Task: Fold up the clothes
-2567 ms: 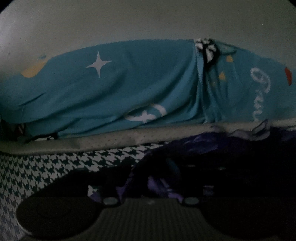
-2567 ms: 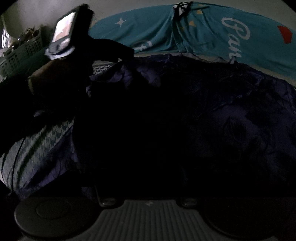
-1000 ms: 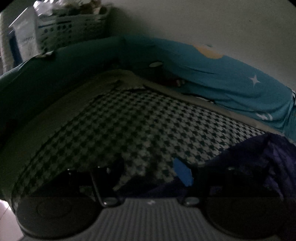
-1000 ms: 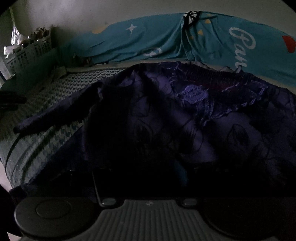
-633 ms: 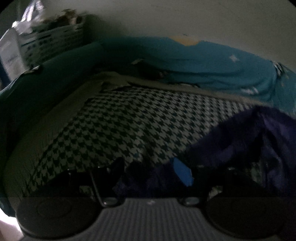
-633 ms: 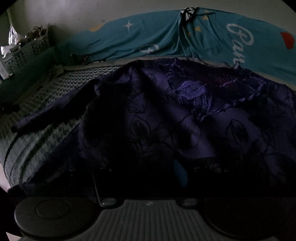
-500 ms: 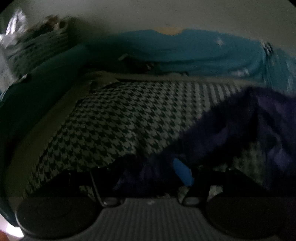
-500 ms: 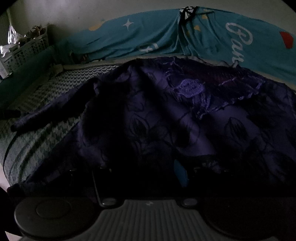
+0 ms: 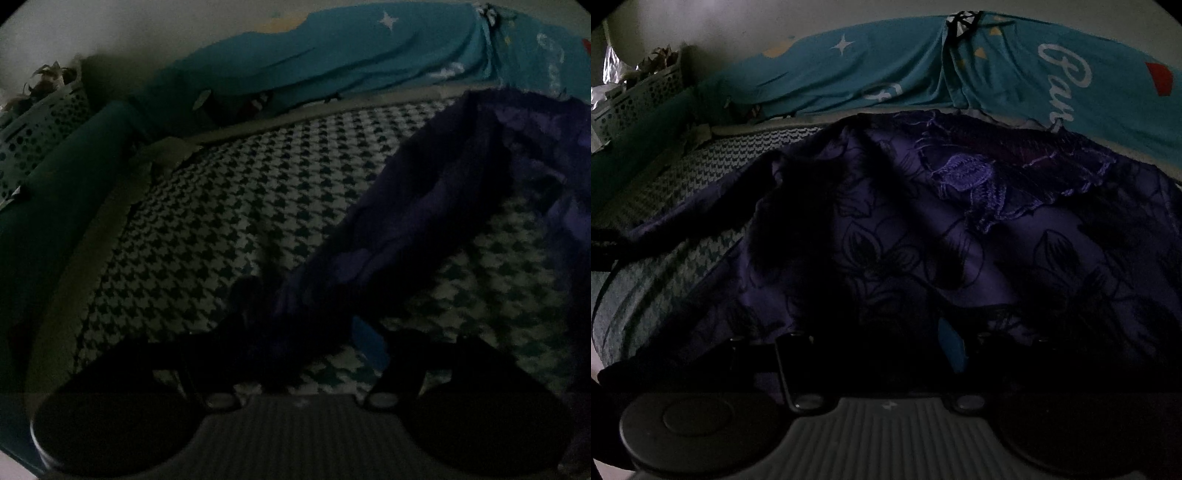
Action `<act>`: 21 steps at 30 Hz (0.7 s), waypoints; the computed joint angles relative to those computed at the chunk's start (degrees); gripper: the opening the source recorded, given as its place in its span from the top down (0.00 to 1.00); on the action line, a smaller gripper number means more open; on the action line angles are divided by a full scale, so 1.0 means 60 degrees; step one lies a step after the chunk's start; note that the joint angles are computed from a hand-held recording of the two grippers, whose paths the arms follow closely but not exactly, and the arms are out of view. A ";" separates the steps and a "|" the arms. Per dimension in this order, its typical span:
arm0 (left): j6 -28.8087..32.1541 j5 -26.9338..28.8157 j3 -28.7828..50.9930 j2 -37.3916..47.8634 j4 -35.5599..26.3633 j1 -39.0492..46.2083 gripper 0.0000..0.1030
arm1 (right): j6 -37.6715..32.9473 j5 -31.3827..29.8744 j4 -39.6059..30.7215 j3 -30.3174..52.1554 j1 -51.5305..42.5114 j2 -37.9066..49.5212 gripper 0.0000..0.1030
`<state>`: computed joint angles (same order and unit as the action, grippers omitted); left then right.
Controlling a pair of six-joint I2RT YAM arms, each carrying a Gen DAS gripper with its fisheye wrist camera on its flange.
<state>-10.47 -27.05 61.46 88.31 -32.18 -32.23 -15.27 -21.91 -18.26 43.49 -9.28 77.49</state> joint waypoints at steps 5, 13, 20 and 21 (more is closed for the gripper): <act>-0.0123 0.0357 0.0225 0.0346 -0.0056 0.0238 0.67 | 0.0002 0.0037 0.0055 -0.0058 0.0035 -0.0040 0.43; -0.1833 0.3026 -0.0580 -0.1098 0.0945 0.1474 0.90 | 0.0024 0.0068 0.0131 -0.0078 0.0045 -0.0023 0.43; -0.3999 0.3280 -0.0834 -0.1311 0.1435 0.2658 0.89 | -0.0016 0.0111 0.0252 -0.0124 0.0064 -0.0010 0.43; -0.3981 0.3082 -0.0777 -0.1215 0.1422 0.2609 0.89 | -0.0010 0.0111 0.0263 -0.0116 0.0062 0.0004 0.43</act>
